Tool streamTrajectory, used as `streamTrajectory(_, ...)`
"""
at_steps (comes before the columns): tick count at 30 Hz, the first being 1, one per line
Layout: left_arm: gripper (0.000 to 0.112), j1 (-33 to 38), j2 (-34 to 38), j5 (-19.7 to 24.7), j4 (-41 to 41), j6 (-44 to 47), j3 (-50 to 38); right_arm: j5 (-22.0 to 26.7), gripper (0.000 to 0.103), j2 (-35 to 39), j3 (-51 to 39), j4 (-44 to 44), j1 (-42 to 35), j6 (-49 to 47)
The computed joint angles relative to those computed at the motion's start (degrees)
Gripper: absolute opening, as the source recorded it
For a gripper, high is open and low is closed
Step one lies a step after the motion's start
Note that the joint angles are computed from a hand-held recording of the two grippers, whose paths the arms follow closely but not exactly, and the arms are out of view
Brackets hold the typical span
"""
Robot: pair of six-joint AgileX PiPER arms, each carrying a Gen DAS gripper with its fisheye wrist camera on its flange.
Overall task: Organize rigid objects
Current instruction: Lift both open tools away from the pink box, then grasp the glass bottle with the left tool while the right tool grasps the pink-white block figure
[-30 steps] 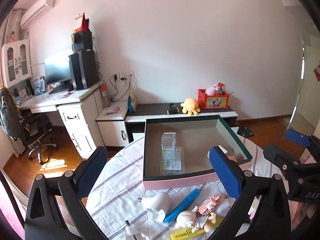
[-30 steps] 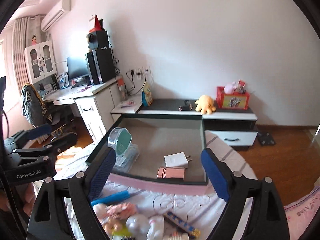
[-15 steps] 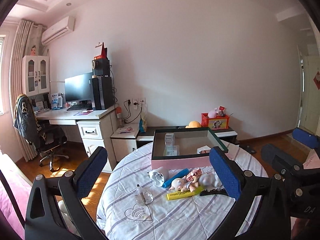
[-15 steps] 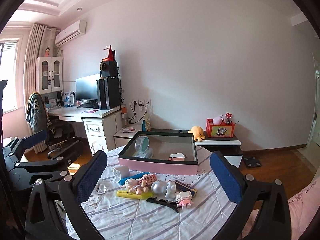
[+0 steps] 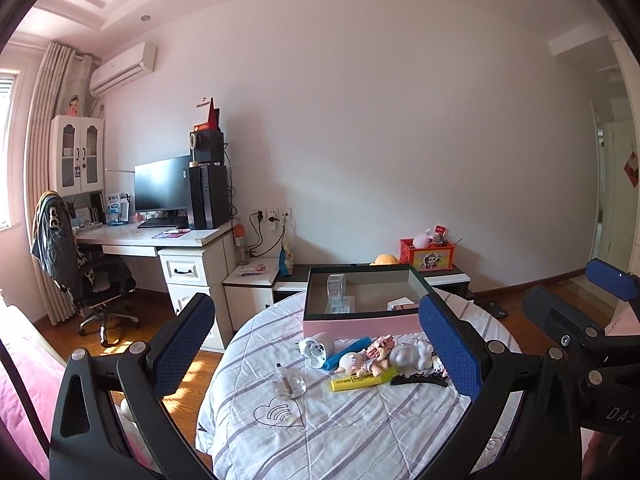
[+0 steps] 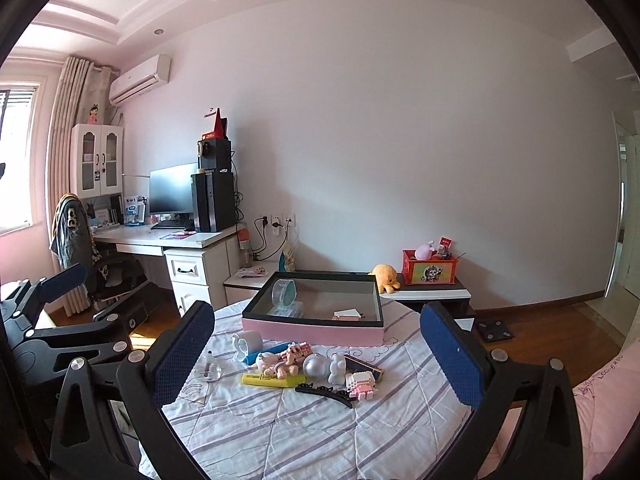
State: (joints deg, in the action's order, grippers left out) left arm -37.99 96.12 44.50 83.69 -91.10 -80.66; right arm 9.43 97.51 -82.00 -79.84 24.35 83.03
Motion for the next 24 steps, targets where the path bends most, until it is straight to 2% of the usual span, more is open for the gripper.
streamTrajectory(4, 0.103, 1.0, 0.9, -1.0, -1.0, 0.6, -0.4, -0.3, 0.103, 0.9, -0.3, 0.2, -0.2, 0.1)
streamTrajectory(8, 0.103, 2.7, 2.5, -3.4, -2.9, 1.9, -1.0, -0.4, 0.103, 2.7, -1.5, 5.6, -0.4, -5.1)
streamTrajectory(11, 0.103, 5.5, 3.8, -8.4, -6.8, 4.8, -1.1, -1.3, 0.103, 4.6, -2.9, 15.1, -1.1, -14.3)
streamTrajectory(16, 0.103, 11.1, 7.2, -14.7, -16.2, 11.3, -1.9, 0.1, 0.103, 10.4, -7.5, 36.8, -2.2, -35.4)
streamTrajectory(22, 0.103, 16.8, 14.7, -15.6, -30.6, 23.3, -6.5, 3.6, 0.103, 18.7, -14.3, 60.8, -4.7, -57.8)
streamTrajectory(24, 0.103, 18.0, 17.5, -14.8, -34.0, 26.5, -9.0, 5.1, 0.103, 21.4, -16.8, 65.5, -5.6, -62.2)
